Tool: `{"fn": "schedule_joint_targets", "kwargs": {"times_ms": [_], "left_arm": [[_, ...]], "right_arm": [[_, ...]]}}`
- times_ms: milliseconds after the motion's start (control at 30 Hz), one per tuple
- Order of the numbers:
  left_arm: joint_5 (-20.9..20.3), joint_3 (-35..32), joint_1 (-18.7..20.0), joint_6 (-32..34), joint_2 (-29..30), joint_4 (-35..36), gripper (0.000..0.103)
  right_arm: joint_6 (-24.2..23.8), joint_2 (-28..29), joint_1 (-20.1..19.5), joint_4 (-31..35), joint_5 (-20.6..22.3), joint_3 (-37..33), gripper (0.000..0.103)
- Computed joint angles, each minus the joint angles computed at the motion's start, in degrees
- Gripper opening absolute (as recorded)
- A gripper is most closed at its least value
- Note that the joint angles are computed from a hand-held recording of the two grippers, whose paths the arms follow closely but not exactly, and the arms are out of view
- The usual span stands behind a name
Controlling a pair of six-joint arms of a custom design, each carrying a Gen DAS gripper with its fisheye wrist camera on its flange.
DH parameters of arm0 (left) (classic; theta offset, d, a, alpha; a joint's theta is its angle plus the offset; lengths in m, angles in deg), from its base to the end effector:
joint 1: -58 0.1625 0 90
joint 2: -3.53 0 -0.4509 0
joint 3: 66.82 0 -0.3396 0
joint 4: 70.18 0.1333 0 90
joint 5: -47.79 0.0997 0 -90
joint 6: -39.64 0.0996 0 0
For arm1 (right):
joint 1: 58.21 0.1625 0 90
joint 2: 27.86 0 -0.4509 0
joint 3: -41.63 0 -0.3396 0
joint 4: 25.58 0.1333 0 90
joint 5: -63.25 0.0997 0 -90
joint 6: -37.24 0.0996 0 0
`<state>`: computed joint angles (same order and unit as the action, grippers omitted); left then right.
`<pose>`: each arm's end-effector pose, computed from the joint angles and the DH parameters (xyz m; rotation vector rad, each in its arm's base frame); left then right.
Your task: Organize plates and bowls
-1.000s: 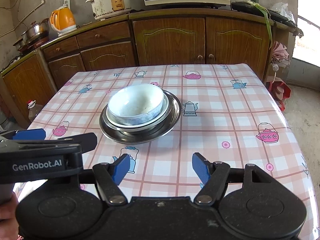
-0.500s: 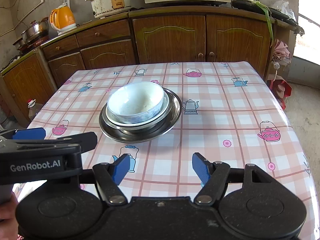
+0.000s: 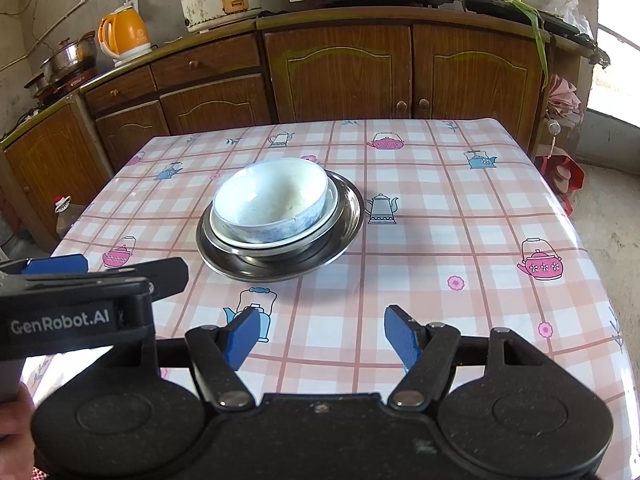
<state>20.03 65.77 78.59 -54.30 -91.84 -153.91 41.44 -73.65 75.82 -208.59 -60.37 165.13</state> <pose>-0.1736 -0.3018 0.3037 0.0464 2.0848 -1.0940 0.4070 -0.3086 0.1002 0.7981 -2.5173 0.6492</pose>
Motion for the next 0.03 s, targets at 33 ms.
{"fn": "schedule_joint_targets", "kwargs": {"times_ms": [33], "left_arm": [[0.12, 0.60, -0.03, 2.13, -0.43, -2.03, 0.103]], "right_arm": [[-0.02, 0.01, -0.03, 0.01, 0.04, -0.01, 0.082]]}}
